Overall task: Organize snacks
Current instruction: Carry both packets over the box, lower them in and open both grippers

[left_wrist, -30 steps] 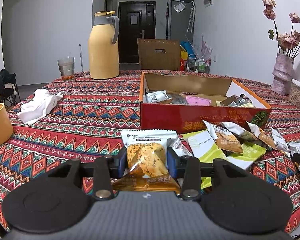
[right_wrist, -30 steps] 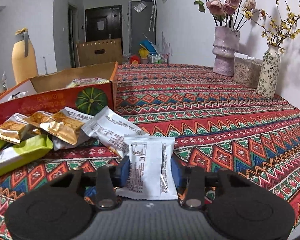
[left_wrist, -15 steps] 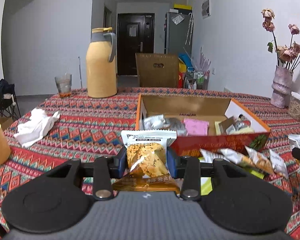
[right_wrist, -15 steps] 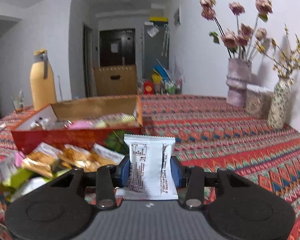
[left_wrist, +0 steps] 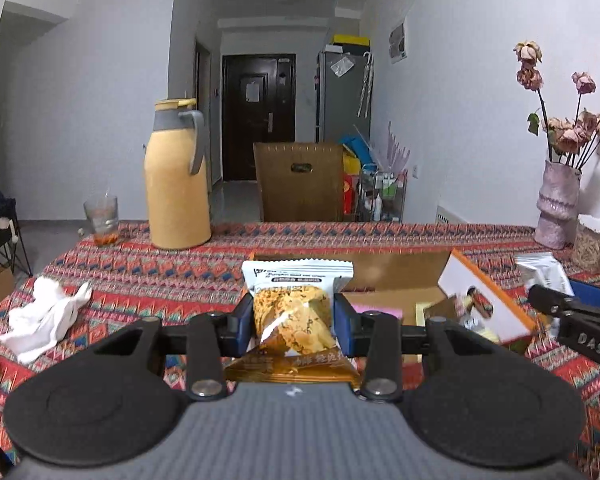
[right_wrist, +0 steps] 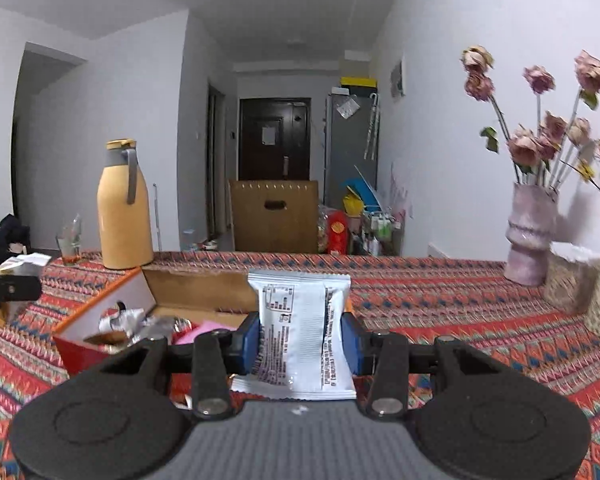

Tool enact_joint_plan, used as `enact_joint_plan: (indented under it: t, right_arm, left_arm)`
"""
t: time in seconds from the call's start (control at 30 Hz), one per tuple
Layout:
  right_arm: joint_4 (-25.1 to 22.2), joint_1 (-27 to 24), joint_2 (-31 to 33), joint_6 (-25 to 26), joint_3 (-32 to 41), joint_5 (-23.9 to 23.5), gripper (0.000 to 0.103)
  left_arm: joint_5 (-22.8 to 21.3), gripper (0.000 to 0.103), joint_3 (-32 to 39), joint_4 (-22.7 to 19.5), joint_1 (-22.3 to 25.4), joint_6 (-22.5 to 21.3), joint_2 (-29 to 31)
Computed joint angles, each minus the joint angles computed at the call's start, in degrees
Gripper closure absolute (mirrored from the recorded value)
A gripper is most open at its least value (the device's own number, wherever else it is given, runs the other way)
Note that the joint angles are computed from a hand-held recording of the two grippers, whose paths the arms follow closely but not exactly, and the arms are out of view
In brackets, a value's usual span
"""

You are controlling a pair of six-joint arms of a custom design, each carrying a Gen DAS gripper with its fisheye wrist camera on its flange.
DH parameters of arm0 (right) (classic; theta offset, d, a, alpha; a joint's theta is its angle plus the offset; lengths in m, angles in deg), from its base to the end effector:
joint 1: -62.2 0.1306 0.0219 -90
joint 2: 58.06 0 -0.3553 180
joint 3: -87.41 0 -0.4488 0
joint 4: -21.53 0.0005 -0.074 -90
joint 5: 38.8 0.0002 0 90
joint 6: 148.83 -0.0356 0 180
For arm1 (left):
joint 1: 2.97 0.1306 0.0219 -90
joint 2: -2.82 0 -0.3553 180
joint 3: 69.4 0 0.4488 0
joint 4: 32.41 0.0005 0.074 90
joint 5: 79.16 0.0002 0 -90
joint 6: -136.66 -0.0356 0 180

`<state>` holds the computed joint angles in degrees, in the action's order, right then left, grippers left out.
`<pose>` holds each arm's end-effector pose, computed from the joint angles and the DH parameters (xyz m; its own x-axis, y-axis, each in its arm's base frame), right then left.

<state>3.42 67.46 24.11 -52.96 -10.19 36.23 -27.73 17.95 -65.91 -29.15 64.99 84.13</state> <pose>0.5224 0.0568 0.4509 -0.2700 -0.1241 -0.9548 -0.3629 0.9317 -0.0184 0.4626 -0.2032 0.4819 -0.3452 -0.1043 -0.9327 -0.2740 0.9617 -0.0061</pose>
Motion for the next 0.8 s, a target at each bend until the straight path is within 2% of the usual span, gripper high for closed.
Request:
enact_joint_plan:
  t: [0.2,0.4,0.53,0.8]
  right_arm:
    - [0.17,2.38,4.98,-0.08,5.64,1.04,0.062]
    - [-0.39,4.12,10.91,-1.16,11.52,2.25,0.062]
    - [0.73,4.74,13.37,-3.09,12.51,2.84,0.062]
    - [0.23,4.64,14.73,-2.26,12.28,1.33,0.062]
  left_arm:
    - [1.29,0.062,5.88,1.35,2.32,-1.78,5.27]
    - [2.05,0.062,10.79,2.14,4.61,-1.24,10.07]
    - [2.38,0.062,11.69,2.96,5.6,-0.64,12.02]
    - [4.38,0.062,10.67,2.68,6.9,-0.41,12.81]
